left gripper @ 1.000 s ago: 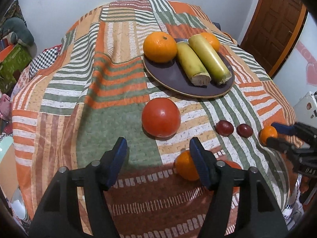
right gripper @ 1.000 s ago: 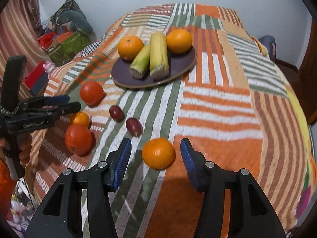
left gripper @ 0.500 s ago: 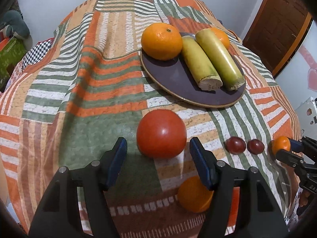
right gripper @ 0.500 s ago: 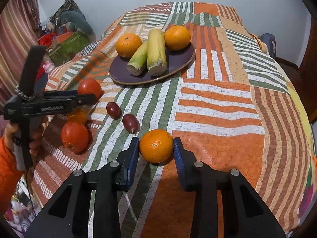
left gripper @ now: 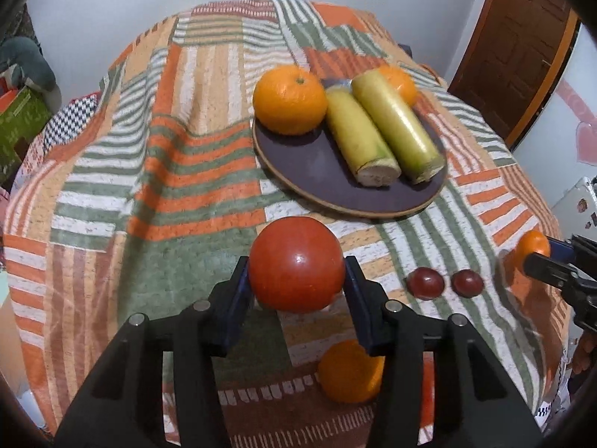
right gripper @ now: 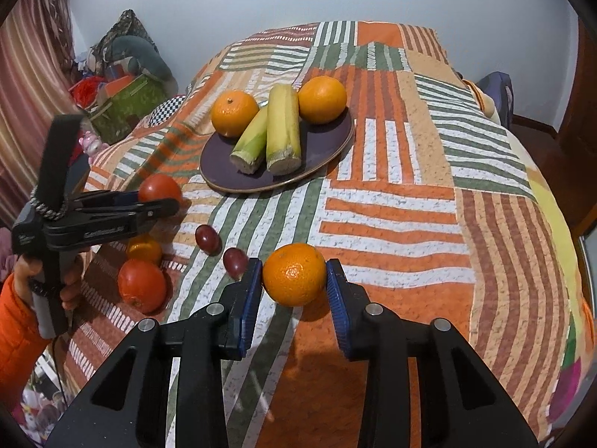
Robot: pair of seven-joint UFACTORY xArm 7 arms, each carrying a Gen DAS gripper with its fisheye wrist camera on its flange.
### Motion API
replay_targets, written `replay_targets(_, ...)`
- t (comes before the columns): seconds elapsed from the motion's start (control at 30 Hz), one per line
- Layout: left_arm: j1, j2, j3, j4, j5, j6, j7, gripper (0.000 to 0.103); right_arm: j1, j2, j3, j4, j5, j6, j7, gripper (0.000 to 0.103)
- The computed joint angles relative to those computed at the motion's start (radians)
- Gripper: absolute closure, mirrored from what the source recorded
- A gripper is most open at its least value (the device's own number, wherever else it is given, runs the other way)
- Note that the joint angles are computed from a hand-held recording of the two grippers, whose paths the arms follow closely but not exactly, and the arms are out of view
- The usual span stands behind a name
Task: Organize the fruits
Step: 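Carry the tomato and mandarin onto the purple plate with both tools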
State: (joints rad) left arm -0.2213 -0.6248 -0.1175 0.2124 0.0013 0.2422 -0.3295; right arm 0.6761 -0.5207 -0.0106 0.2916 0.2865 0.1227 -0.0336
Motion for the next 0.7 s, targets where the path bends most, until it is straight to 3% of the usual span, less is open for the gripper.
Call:
replay_targets(0.33,0.004,-0.121,-0.025,0.024,0.02,0.044,-0.032,0.055,-0.024,0.019,0.001,0.048,-0.025,-0.025,-0.009,0.071)
replay_targets(0.7,0.043,-0.025,-0.034,0.103,0.04,-0.007,-0.04,0.055,-0.028,0.129,-0.023,0.175,-0.042,-0.083,-0.066,0.071)
